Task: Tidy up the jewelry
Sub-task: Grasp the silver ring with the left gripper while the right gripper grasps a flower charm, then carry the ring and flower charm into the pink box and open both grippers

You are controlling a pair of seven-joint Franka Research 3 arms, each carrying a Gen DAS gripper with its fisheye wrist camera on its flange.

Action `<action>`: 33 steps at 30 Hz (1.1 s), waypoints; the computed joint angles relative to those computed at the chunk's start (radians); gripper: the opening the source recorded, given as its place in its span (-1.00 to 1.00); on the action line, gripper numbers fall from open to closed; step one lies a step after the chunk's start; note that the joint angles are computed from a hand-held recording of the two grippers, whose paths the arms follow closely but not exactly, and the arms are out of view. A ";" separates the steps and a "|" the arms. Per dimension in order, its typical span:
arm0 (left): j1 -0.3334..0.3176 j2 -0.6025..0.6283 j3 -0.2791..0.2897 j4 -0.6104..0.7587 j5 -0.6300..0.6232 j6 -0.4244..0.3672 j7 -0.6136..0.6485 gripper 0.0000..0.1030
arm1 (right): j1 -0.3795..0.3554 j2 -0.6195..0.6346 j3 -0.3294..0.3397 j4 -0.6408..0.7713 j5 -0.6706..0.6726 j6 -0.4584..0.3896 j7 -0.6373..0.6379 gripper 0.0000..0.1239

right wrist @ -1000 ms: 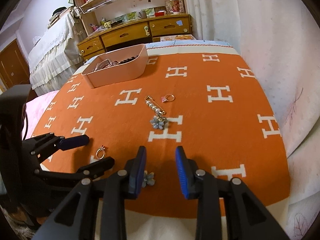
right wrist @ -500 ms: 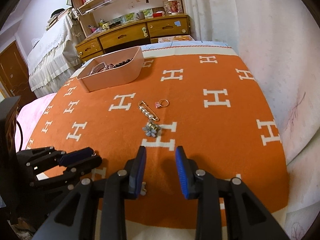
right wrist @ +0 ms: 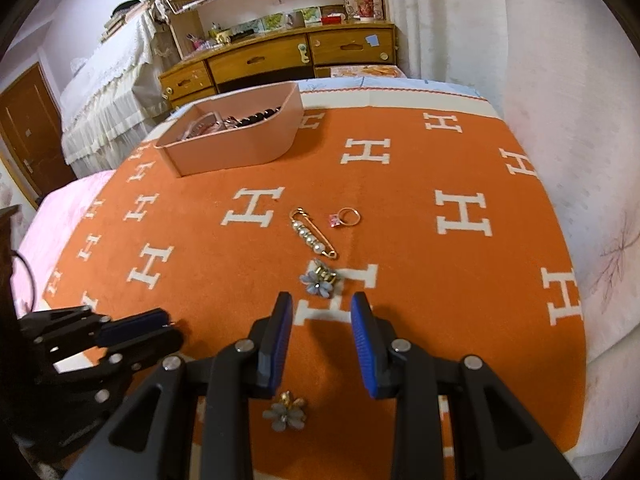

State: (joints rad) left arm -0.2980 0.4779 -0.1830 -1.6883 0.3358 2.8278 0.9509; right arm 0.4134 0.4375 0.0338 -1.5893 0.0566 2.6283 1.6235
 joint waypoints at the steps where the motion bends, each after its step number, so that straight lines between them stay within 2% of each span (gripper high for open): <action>1: -0.009 -0.005 0.010 -0.005 0.012 0.004 -0.009 -0.73 | 0.012 0.009 -0.013 0.013 -0.019 -0.008 0.019 -0.51; 4: -0.026 -0.019 0.029 -0.016 0.046 0.009 -0.031 -0.73 | 0.015 0.028 -0.020 0.043 -0.033 -0.030 0.037 -0.51; 12: -0.018 -0.036 0.025 -0.023 0.059 -0.002 -0.042 -0.73 | 0.033 0.080 -0.035 0.120 -0.080 -0.080 0.061 -0.51; 16: 0.002 -0.051 0.014 -0.041 0.042 0.009 -0.038 -0.73 | 0.034 0.088 -0.029 0.127 -0.096 -0.073 0.033 -0.83; 17: 0.004 -0.052 0.014 -0.042 0.039 0.009 -0.039 -0.73 | 0.029 0.089 -0.022 0.132 -0.088 -0.080 0.020 -0.84; 21: 0.020 -0.066 0.010 -0.064 0.023 0.026 -0.041 -0.73 | 0.022 0.097 -0.015 0.160 -0.055 -0.122 0.021 -0.83; 25: 0.039 -0.076 -0.001 -0.085 -0.001 0.044 -0.032 -0.73 | 0.014 0.116 -0.005 0.192 -0.019 -0.142 0.033 -0.67; 33: 0.060 -0.081 -0.013 -0.099 -0.042 0.058 -0.007 -0.73 | 0.078 0.163 -0.061 0.264 -0.121 -0.167 0.138 -0.63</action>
